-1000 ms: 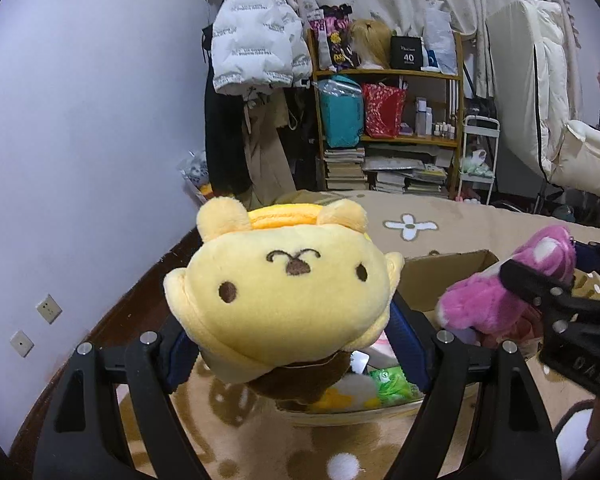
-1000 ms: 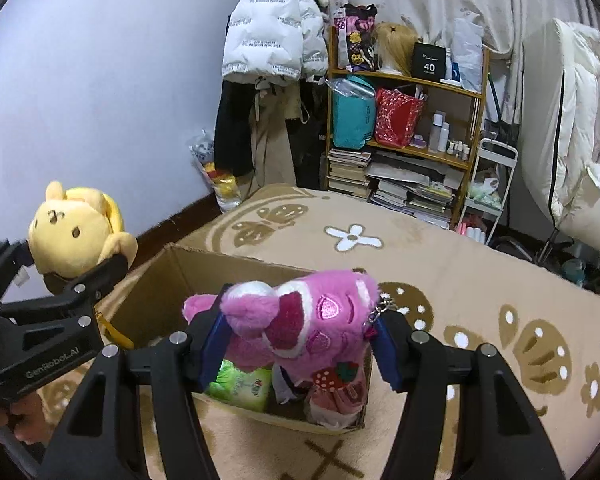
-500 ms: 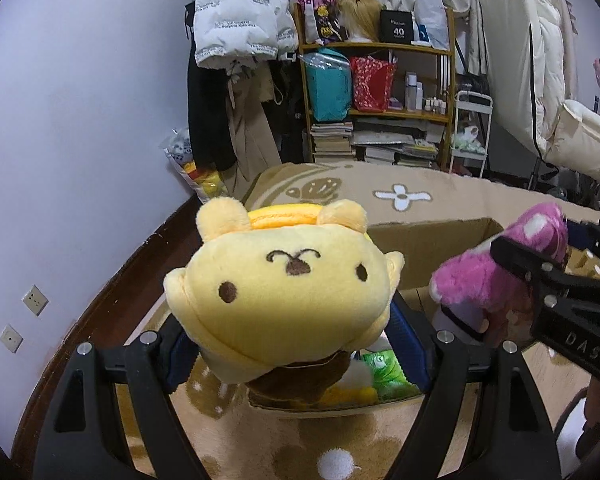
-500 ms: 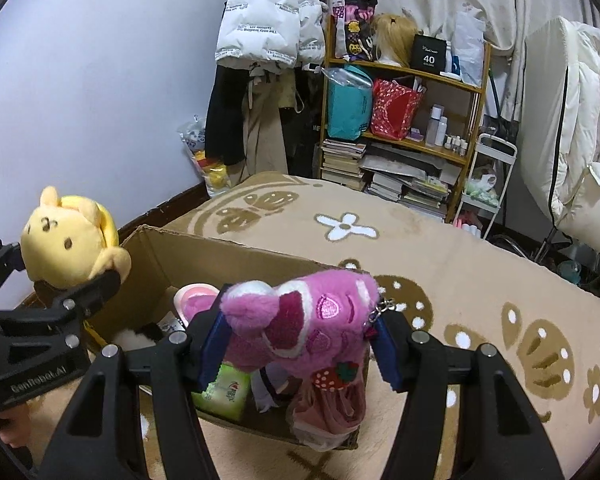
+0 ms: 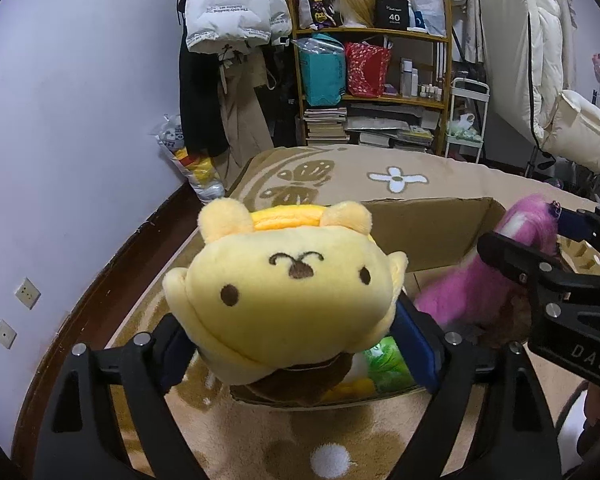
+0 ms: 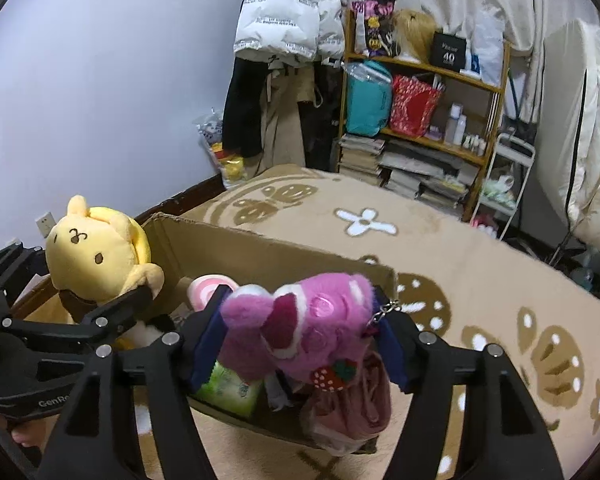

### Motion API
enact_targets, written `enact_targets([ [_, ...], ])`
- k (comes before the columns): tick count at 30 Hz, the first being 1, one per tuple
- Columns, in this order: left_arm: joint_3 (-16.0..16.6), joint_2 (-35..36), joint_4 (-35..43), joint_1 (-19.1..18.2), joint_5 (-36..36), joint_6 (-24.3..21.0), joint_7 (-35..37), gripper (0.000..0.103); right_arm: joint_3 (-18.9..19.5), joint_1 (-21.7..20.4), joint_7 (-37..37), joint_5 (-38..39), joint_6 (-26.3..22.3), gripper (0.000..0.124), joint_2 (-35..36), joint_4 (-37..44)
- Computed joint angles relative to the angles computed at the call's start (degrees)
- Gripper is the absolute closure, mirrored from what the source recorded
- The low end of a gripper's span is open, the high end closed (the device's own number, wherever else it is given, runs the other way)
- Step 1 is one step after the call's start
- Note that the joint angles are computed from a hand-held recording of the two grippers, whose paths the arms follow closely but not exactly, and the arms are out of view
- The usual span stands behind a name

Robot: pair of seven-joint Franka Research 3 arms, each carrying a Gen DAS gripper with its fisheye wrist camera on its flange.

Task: Organize soft objects
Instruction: 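Lift both plushes over the box with the left and right tools, then drop the yellow bear into the box while the right tool drops the pink bear in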

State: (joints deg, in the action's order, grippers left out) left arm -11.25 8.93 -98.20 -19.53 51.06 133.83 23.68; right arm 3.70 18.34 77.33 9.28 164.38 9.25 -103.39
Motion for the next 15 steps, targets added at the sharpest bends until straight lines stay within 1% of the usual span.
enact_targets([
  [3,0.0,0.2,0.1,0.6,-2.3,1.2,0.4,0.014,0.8,-0.7,-1.8,2.9,-0.6,0.043,0.1,0.3],
  [5,0.1,0.1,-0.3,1.0,-3.9,2.0,0.9,0.013,0.9,-0.9,-2.7,3.7,-0.1,0.036,0.0,0.2],
  [6,0.1,0.1,-0.4,1.1,-4.4,2.0,1.2,0.012,1.0,-0.9,-3.1,4.2,0.3,0.032,-0.2,0.0],
  [8,0.0,0.1,-0.2,1.2,-5.5,1.8,2.2,0.010,1.4,-1.2,-4.2,5.9,0.9,0.029,-0.5,-0.2],
  [10,0.1,-0.1,-0.4,1.2,-5.7,2.0,2.4,0.007,1.8,-1.6,-5.6,8.1,0.7,0.022,-0.8,0.0],
  [14,0.1,-1.1,-1.7,1.3,-4.4,5.0,1.5,0.005,1.5,-1.3,-5.8,8.5,1.0,0.021,-1.4,-0.2],
  [15,0.0,-1.2,-1.8,1.2,-4.2,5.4,1.6,0.003,1.2,-1.1,-5.5,8.1,0.9,0.021,-1.4,0.0],
])
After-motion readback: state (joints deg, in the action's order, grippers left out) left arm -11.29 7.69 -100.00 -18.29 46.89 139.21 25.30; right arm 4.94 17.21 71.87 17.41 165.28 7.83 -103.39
